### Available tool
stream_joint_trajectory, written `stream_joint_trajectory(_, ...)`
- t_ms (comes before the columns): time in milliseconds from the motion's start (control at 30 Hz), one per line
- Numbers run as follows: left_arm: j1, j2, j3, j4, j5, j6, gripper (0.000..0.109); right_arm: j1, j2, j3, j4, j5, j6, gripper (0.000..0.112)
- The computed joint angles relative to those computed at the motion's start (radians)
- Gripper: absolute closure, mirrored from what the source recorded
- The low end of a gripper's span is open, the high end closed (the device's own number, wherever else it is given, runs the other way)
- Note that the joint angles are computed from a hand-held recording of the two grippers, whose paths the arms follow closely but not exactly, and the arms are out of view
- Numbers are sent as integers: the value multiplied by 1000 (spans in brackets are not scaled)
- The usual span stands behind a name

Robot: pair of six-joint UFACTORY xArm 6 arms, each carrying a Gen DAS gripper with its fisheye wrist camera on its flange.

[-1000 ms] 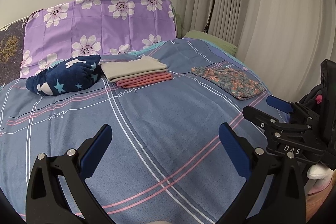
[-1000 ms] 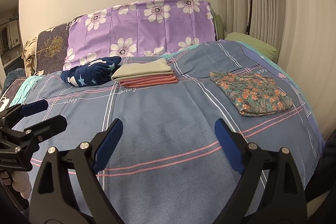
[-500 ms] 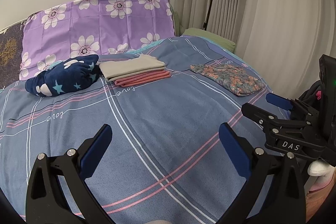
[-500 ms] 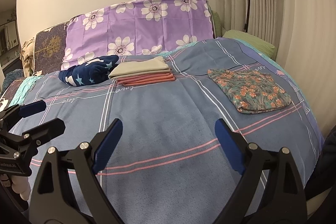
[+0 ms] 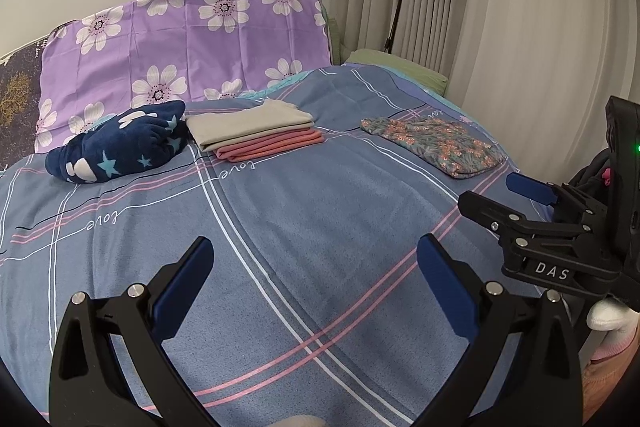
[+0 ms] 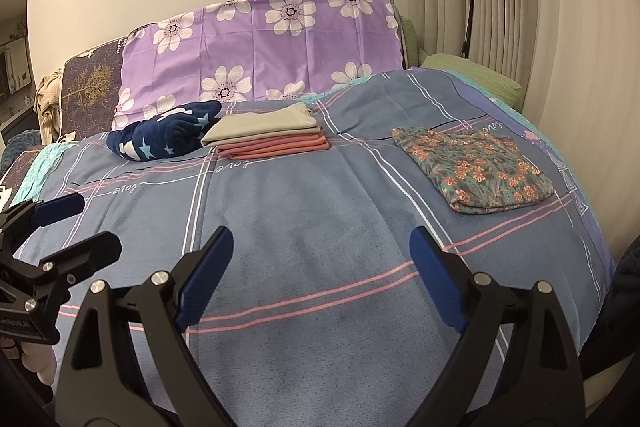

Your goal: Fold small clothes

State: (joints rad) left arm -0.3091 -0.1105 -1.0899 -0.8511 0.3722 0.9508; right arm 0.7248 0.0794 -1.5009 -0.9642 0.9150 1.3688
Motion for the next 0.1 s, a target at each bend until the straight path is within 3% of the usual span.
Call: stream_joint_trajectory(100, 0, 0, 0, 2, -1, -3, 7, -1, 0, 0, 2, -1, 0, 21)
